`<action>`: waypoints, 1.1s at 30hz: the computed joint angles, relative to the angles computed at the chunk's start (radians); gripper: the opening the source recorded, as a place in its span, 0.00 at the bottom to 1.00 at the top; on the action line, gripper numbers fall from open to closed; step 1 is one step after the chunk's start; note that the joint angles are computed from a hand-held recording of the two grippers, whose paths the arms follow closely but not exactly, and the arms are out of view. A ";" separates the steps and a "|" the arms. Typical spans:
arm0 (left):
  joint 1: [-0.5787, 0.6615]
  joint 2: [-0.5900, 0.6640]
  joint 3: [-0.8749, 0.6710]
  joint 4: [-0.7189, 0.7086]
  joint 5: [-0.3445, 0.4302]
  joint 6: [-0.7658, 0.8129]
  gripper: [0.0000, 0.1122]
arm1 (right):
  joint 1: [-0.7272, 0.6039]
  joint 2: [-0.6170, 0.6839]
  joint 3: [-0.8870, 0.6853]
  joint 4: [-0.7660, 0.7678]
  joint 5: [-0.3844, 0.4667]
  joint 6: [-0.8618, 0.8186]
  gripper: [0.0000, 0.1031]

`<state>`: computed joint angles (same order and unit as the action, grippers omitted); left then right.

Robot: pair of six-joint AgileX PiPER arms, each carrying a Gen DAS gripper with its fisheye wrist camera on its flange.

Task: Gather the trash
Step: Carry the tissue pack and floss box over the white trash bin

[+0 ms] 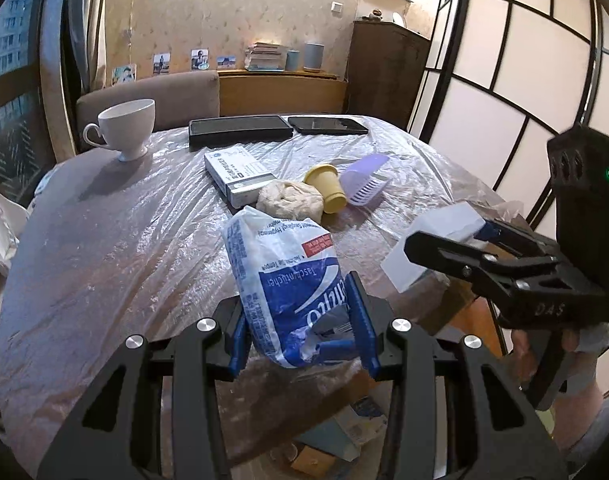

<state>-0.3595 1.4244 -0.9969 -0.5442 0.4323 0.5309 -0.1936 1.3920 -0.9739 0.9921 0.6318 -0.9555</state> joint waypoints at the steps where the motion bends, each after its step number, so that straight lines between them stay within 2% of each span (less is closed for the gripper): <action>1: -0.003 -0.007 0.008 0.003 -0.004 -0.001 0.39 | -0.003 -0.003 0.003 0.002 0.005 -0.003 0.85; 15: 0.013 -0.101 0.108 -0.078 0.012 0.072 0.39 | -0.061 -0.088 0.055 0.027 0.119 -0.043 0.85; 33: 0.010 -0.205 0.209 -0.055 0.035 0.040 0.39 | -0.103 -0.199 0.143 -0.034 0.210 -0.051 0.85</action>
